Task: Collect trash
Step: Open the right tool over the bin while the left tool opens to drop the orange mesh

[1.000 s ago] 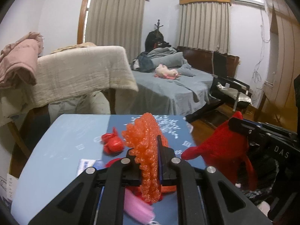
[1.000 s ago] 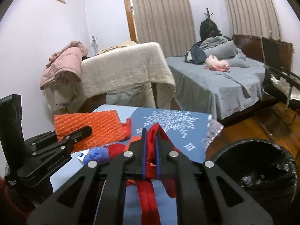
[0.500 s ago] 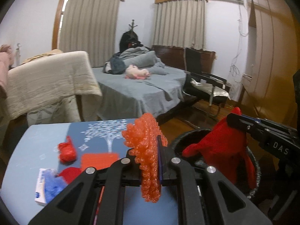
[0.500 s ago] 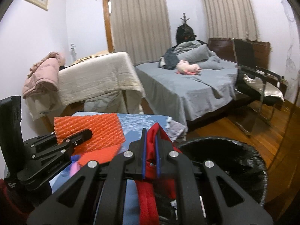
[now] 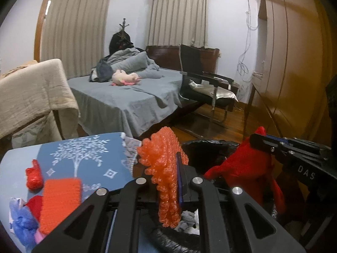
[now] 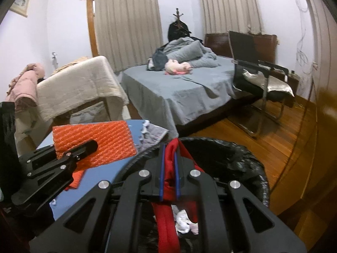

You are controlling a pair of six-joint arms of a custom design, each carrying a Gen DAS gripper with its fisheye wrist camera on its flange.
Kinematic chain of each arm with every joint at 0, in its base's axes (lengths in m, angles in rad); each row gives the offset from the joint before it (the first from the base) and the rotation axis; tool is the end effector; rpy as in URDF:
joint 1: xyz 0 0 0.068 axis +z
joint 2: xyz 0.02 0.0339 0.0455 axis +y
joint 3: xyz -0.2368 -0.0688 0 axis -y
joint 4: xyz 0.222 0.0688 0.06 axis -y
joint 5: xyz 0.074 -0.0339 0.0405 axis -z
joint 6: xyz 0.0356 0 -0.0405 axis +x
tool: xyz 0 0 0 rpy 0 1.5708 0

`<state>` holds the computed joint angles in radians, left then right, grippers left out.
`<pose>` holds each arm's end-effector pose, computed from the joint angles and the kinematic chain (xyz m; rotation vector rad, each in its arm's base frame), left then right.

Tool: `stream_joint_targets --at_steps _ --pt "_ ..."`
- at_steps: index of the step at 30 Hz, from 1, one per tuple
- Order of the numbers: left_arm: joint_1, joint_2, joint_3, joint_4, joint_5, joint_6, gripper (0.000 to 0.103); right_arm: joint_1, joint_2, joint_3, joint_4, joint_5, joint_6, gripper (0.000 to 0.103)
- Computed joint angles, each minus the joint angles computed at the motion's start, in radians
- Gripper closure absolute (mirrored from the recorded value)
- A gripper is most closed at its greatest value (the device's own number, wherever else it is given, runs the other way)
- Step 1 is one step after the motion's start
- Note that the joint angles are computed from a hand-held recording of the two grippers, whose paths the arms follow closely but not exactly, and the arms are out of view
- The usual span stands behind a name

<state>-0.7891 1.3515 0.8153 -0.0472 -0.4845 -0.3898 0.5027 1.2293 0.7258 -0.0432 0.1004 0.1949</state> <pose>0.2076 -0.1856 0.2247 0.1406 2.0810 -0.1938 0.2274 0.1210 0.2252 -0.2670 2.1130 0.3084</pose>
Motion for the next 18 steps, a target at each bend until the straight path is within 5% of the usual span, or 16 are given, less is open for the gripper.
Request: stream_joint_targets --at_steps 7,10,16,18 --pt "-0.004 0.126 0.062 0.049 0.066 0.012 0.091 -0.070 0.038 -0.023 0.007 -0.017 -0.010 0.091" --pt "-0.002 0.154 0.074 0.055 0.087 0.010 0.063 -0.088 0.048 -0.032 -0.004 -0.007 0.000 0.067" --pt "0.000 0.124 0.042 0.049 0.068 0.002 0.052 -0.122 0.033 -0.074 0.018 0.003 0.006 0.051" --pt "0.006 0.102 0.029 0.041 0.052 0.002 0.044 -0.117 0.024 -0.085 0.026 0.018 0.013 0.038"
